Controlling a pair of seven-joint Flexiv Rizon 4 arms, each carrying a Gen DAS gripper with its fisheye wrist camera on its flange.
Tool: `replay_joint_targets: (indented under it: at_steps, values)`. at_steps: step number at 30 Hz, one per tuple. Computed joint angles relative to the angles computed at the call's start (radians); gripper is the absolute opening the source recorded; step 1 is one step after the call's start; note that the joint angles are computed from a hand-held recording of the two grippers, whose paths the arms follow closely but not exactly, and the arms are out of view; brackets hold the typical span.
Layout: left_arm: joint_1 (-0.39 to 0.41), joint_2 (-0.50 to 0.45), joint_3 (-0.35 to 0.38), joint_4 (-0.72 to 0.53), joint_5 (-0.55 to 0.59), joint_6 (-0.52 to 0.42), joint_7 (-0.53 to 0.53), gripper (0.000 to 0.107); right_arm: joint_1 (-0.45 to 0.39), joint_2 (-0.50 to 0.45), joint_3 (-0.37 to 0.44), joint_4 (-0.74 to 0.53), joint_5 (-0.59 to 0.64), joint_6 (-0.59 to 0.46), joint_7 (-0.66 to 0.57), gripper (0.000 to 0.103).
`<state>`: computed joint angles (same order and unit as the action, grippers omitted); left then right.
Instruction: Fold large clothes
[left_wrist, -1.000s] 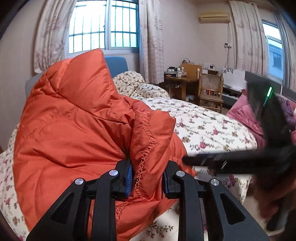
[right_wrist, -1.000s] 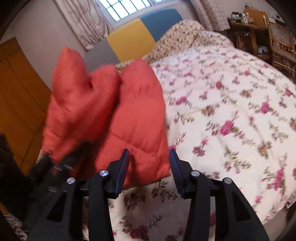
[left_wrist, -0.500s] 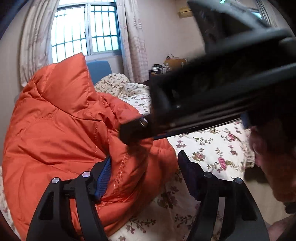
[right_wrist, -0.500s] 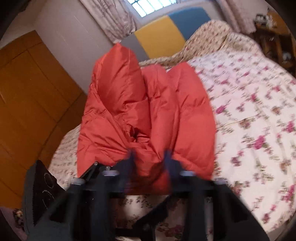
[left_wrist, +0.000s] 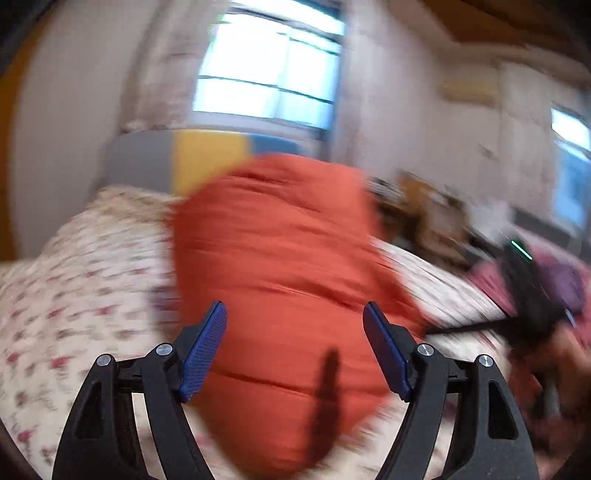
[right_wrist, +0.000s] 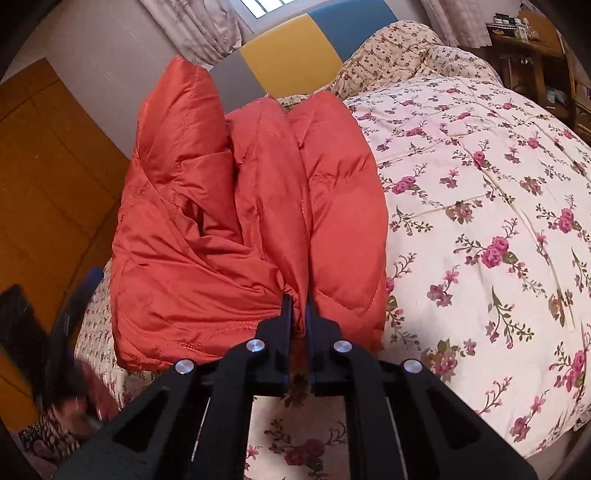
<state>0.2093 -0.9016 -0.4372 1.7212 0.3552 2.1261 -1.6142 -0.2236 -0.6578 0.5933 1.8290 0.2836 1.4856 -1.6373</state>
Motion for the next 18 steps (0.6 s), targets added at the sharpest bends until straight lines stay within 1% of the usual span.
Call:
replay_joint_targets:
  at_steps: [1, 2, 3, 4, 5, 6, 7, 8, 9, 10, 11, 13, 14, 16, 18]
  values:
    - [0.006, -0.005, 0.006, -0.009, -0.036, -0.002, -0.02, 0.072, -0.008, -0.002, 0.008, 0.001, 0.003, 0.004, -0.007, 0.006]
    - [0.021, -0.018, 0.001, -0.03, -0.069, -0.013, -0.047, 0.068, -0.005, -0.005, 0.007, -0.001, 0.002, 0.007, -0.008, 0.006]
    - [0.031, -0.028, 0.0, -0.053, -0.099, -0.036, -0.066, 0.065, -0.004, -0.008, 0.008, 0.0, 0.001, 0.013, -0.012, 0.006]
    - [0.044, -0.046, -0.017, -0.084, -0.107, -0.074, -0.075, 0.063, -0.009, -0.01, 0.014, 0.003, 0.001, 0.021, -0.017, 0.006]
    - [0.071, -0.068, -0.056, -0.104, -0.086, -0.111, -0.069, 0.057, -0.02, -0.012, 0.027, 0.007, 0.003, 0.026, -0.022, 0.006]
    - [0.103, -0.107, -0.115, -0.147, -0.048, -0.173, -0.047, 0.051, -0.03, -0.019, 0.039, 0.002, 0.004, 0.029, -0.025, 0.007]
    - [0.11, -0.132, -0.142, -0.166, -0.045, -0.181, -0.017, 0.048, -0.056, -0.031, 0.068, 0.0, 0.011, 0.038, -0.037, 0.007]
    - [0.111, -0.153, -0.162, -0.186, -0.044, -0.185, 0.004, 0.042, -0.079, -0.04, 0.093, 0.0, 0.017, 0.044, -0.044, 0.007]
    - [0.119, -0.175, -0.194, -0.2, -0.045, -0.192, 0.02, 0.033, -0.097, -0.048, 0.113, -0.001, 0.021, 0.048, -0.046, 0.01]
    - [0.117, -0.189, -0.21, -0.207, -0.056, -0.185, 0.028, 0.029, -0.124, -0.06, 0.142, -0.003, 0.026, 0.053, -0.052, 0.014]
    - [0.103, -0.194, -0.21, -0.214, -0.077, -0.176, 0.033, 0.022, -0.133, -0.064, 0.154, -0.004, 0.027, 0.059, -0.048, 0.015]
    - [0.026, -0.165, -0.141, -0.217, -0.143, -0.153, 0.031, 0.017, -0.148, -0.069, 0.167, 0.005, 0.021, 0.081, -0.043, 0.018]
    - [0.0, -0.159, -0.122, -0.23, -0.158, -0.162, 0.037, 0.014, -0.153, -0.069, 0.168, 0.011, 0.014, 0.096, -0.039, 0.018]
    - [-0.025, -0.15, -0.115, -0.251, -0.171, -0.195, 0.056, 0.014, -0.147, -0.055, 0.151, 0.027, -0.002, 0.126, -0.01, 0.019]
    - [-0.075, -0.131, -0.076, -0.28, -0.212, -0.243, 0.087, 0.014, -0.119, -0.025, 0.108, 0.049, -0.016, 0.184, 0.021, 0.019]
